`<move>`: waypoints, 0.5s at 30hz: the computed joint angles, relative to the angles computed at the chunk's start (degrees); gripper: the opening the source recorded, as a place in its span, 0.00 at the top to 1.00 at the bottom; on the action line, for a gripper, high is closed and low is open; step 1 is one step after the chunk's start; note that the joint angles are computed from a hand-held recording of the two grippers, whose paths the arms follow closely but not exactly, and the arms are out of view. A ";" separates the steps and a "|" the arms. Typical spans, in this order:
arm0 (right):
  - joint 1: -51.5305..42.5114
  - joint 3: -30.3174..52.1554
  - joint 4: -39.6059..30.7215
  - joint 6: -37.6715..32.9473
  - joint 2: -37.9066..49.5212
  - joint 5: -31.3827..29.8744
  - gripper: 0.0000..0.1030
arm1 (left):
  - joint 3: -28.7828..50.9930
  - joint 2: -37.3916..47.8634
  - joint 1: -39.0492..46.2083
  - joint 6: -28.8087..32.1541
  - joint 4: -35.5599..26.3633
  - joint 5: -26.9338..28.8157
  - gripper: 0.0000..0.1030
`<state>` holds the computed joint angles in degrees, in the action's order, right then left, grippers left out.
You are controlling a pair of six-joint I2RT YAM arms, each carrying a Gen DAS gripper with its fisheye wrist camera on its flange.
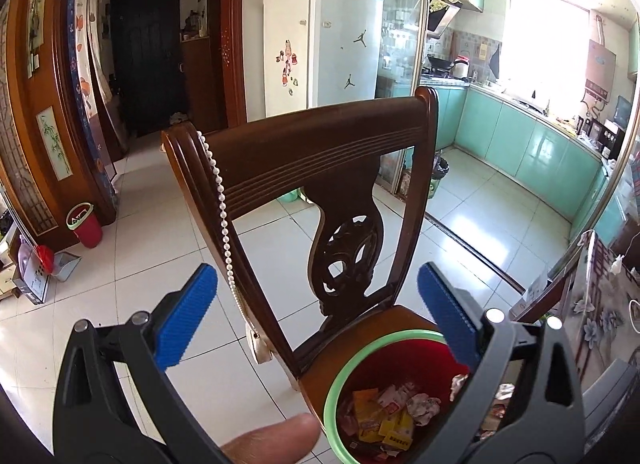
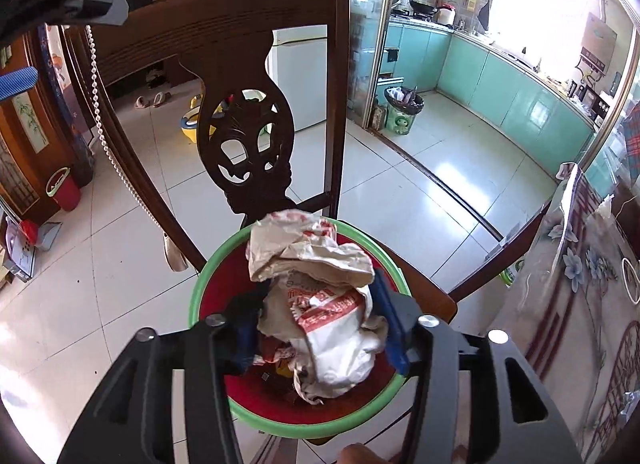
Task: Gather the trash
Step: 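Carry the tissue to the bin and open the left tool while the right tool drops the paper in, then move both tools back over the table toward the remaining trash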
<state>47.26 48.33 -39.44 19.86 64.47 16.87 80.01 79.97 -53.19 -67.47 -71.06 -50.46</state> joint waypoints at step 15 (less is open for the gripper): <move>4.36 4.99 -20.39 5.30 -19.16 12.00 0.09 | 6.97 4.79 -5.92 2.48 0.50 -1.16 0.04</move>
<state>51.62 53.32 -59.83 25.16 45.30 28.87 86.99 84.75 -59.11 -64.99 -70.56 -51.62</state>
